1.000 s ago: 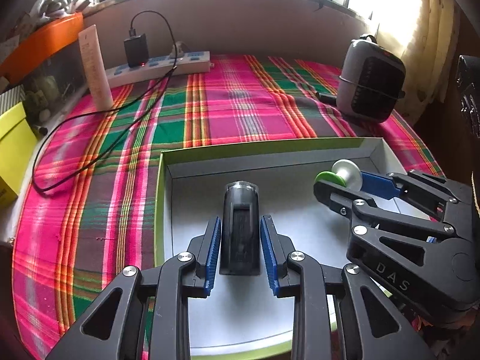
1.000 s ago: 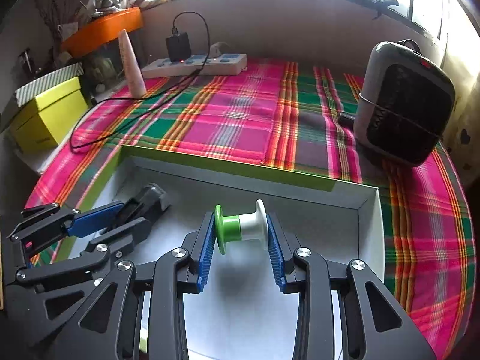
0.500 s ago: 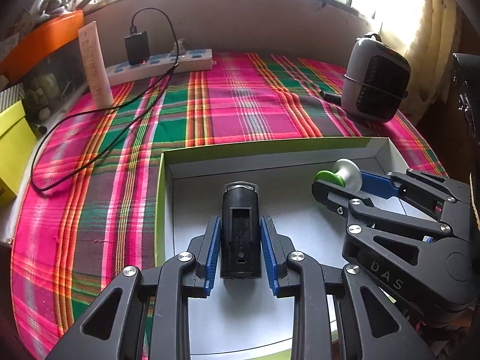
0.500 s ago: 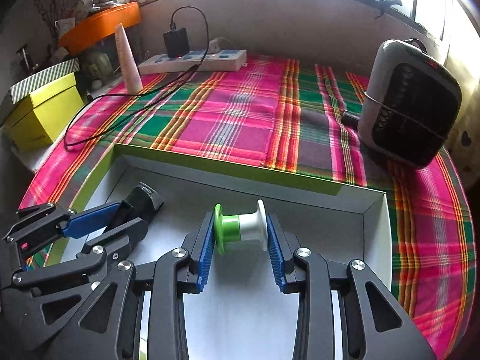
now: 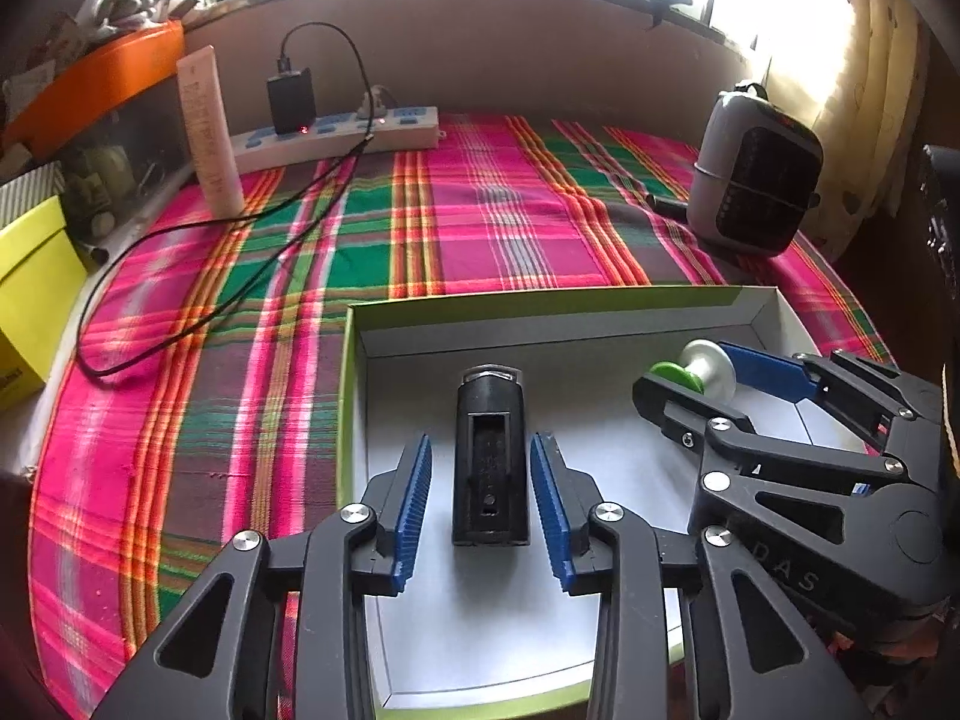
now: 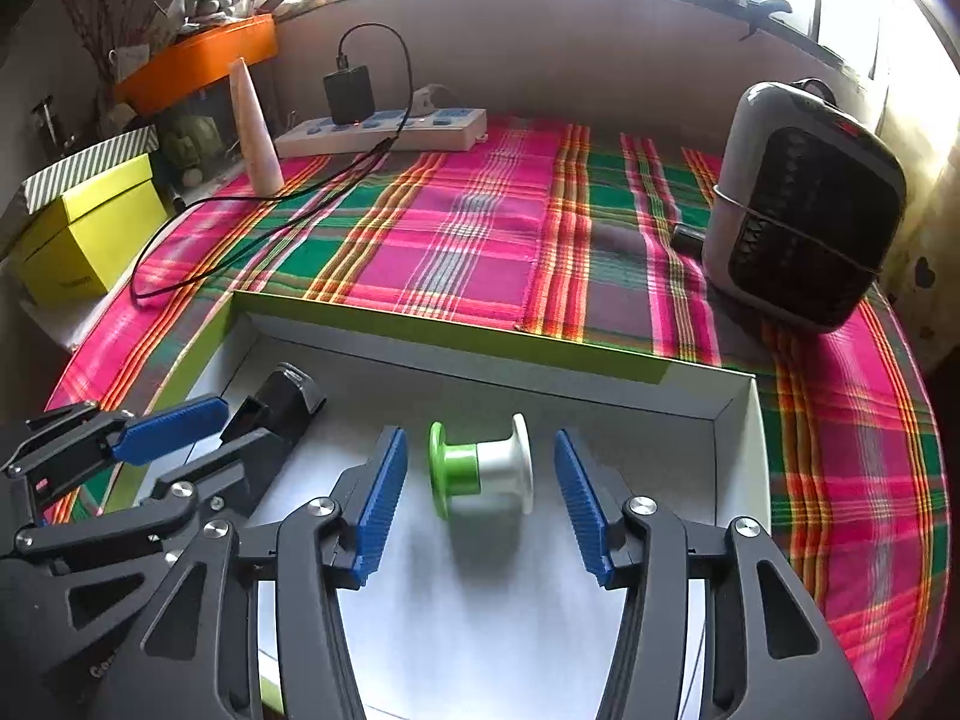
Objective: Organize objects
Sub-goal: 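Open the left gripper releasing the holder while the right gripper releases the spool in the tray, then withdraw both grippers from the tray back toward the remaining items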
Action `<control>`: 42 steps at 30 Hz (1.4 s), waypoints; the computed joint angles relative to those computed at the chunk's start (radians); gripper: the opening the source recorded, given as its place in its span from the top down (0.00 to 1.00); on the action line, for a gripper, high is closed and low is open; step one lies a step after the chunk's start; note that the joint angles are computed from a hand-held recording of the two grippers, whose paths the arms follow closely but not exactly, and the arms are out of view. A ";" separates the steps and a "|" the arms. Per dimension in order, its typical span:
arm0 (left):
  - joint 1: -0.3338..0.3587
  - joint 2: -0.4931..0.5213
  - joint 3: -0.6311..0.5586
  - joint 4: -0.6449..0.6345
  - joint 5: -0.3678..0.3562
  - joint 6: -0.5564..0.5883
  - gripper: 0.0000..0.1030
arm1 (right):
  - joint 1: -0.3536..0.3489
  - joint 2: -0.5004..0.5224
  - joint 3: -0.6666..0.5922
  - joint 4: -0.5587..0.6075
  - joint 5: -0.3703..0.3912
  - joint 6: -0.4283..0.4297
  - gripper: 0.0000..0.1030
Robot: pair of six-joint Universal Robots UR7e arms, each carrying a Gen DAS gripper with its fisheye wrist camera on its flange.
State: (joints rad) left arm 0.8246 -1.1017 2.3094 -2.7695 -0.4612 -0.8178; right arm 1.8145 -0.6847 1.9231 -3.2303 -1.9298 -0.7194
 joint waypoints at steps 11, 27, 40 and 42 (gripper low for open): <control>-0.045 -0.037 0.045 0.062 0.010 -0.101 0.63 | -0.002 -0.031 0.058 -0.042 0.009 -0.003 0.49; -0.164 -0.062 0.097 0.224 0.051 -0.293 0.61 | -0.025 -0.137 0.211 -0.165 0.091 0.000 0.49; -0.249 -0.111 0.176 0.322 0.037 -0.456 0.60 | -0.075 -0.224 0.341 -0.279 0.110 -0.053 0.49; -0.262 -0.121 0.202 0.293 0.031 -0.462 0.60 | -0.083 -0.234 0.354 -0.288 0.118 -0.056 0.49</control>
State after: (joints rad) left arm 0.5629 -1.2232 2.5118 -2.4769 -0.4299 -1.2801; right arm 1.7310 -0.9186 2.2771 -3.5181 -1.8115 -0.7749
